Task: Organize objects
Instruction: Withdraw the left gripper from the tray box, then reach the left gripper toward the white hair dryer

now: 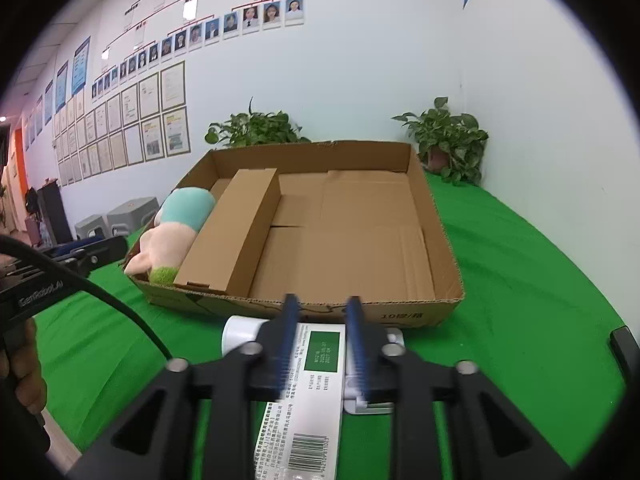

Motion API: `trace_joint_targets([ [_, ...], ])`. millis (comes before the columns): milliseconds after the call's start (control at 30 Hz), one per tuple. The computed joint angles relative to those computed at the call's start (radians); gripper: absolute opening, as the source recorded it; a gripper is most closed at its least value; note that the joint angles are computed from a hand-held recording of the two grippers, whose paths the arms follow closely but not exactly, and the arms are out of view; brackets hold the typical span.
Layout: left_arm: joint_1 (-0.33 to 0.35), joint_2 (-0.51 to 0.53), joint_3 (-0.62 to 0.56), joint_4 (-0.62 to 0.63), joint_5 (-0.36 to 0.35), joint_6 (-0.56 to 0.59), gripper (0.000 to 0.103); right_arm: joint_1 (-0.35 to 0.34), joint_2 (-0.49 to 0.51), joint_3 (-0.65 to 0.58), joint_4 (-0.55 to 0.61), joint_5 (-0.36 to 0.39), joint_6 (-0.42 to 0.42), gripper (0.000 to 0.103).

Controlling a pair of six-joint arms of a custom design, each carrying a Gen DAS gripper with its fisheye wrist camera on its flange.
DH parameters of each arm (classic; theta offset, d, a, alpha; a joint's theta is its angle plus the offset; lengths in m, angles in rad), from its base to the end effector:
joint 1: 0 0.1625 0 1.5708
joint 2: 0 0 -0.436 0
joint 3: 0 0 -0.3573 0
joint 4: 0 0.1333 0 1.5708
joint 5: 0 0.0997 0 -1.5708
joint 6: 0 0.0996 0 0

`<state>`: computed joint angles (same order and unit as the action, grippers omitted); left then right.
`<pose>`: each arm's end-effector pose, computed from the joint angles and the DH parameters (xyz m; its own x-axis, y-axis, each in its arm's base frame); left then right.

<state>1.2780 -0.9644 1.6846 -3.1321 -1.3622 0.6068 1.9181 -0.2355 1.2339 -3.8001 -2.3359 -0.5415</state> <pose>-0.0420 -0.6727 0.2945 -0.6963 0.4745 -0.5385 0.7176 0.4476 -0.5336 0.3050 -0.6537 0.0339 -0.7132 0.1542 0.6838 -0.5614 0.4586 -0.6889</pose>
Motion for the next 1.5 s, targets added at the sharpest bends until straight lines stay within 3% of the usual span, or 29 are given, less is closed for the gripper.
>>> trace_joint_targets([
  [33, 0.006, -0.006, -0.003, 0.018, -0.018, -0.006, 0.101, -0.003, -0.005, 0.009, 0.008, 0.014, 0.014, 0.095],
  [67, 0.005, -0.008, -0.005, 0.029, -0.016, -0.009, 0.101, -0.006, -0.008, 0.019, -0.005, 0.035, 0.021, 0.100],
  [133, 0.005, -0.005, -0.007, 0.029, 0.000, -0.004, 0.101, -0.006, -0.006, 0.019, -0.006, 0.038, 0.018, 0.102],
  [333, 0.020, -0.004, -0.037, 0.102, -0.013, -0.032, 0.101, -0.015, -0.023, 0.051, 0.043, 0.099, 0.039, 0.102],
  [833, 0.039, 0.033, -0.091, 0.180, -0.001, -0.043, 0.101, -0.018, -0.043, 0.164, 0.007, 0.286, -0.060, 0.102],
  [1200, 0.058, 0.063, -0.153, 0.268, -0.042, -0.054, 0.101, -0.013, -0.042, 0.188, 0.015, 0.300, -0.081, 0.102],
  [1500, 0.077, 0.134, -0.299, 0.512, -0.124, -0.083, 0.101, -0.006, -0.026, 0.182, 0.086, 0.308, -0.102, 0.100],
])
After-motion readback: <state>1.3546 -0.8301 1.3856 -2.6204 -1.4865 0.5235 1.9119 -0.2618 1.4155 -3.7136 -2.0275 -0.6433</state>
